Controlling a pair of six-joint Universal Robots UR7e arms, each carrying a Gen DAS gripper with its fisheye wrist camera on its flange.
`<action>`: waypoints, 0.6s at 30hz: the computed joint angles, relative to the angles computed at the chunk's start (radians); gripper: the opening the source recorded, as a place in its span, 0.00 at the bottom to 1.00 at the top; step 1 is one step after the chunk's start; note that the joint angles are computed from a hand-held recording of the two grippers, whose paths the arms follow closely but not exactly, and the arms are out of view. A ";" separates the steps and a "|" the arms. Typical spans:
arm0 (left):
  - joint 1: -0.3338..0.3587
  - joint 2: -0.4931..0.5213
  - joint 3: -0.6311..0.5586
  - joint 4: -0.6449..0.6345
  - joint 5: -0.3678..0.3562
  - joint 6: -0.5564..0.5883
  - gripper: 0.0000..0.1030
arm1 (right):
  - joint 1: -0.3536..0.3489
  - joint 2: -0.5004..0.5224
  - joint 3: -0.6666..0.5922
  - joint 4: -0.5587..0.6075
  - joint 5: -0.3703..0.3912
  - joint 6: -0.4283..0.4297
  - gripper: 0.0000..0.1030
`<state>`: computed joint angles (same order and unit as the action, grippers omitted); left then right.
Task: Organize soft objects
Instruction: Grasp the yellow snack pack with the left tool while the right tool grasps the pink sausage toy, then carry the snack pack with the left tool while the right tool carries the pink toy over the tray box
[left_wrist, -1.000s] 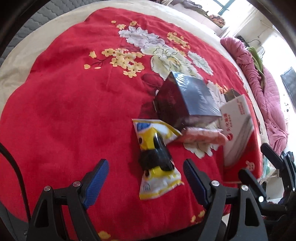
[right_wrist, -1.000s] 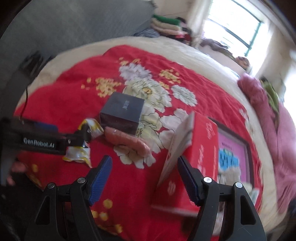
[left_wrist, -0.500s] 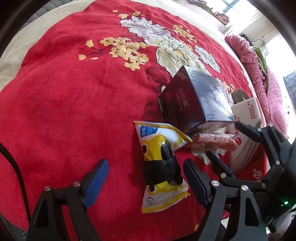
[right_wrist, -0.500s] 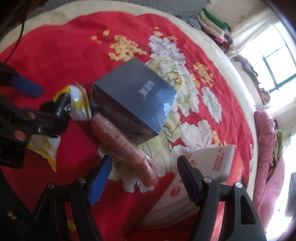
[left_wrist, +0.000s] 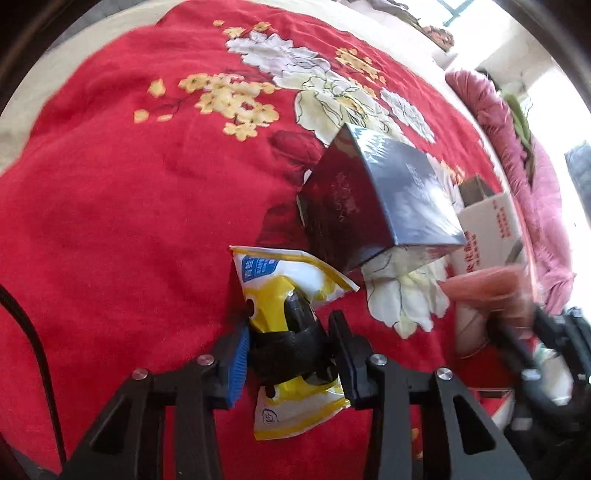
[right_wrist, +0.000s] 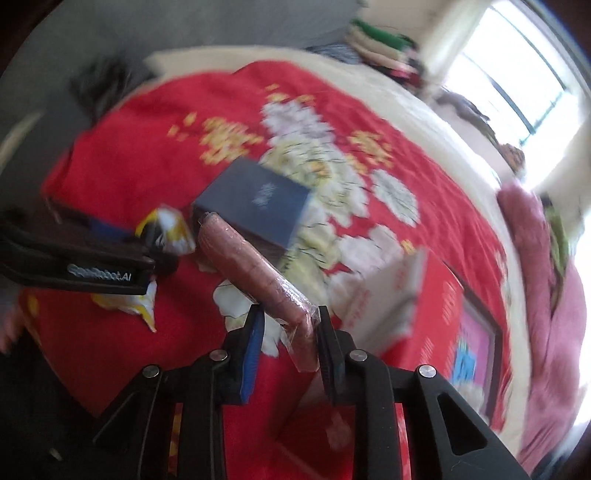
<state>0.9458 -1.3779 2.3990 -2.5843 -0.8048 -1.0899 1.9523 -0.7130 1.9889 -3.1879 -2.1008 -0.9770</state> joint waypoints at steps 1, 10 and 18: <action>-0.006 0.005 -0.007 0.020 0.009 0.002 0.40 | -0.009 -0.031 0.009 0.018 0.029 0.050 0.27; -0.140 -0.088 0.039 0.098 0.063 -0.082 0.39 | -0.057 -0.214 0.077 0.116 0.184 0.257 0.27; -0.272 -0.093 -0.010 0.185 0.115 -0.099 0.39 | -0.091 -0.322 0.124 0.113 0.267 0.333 0.27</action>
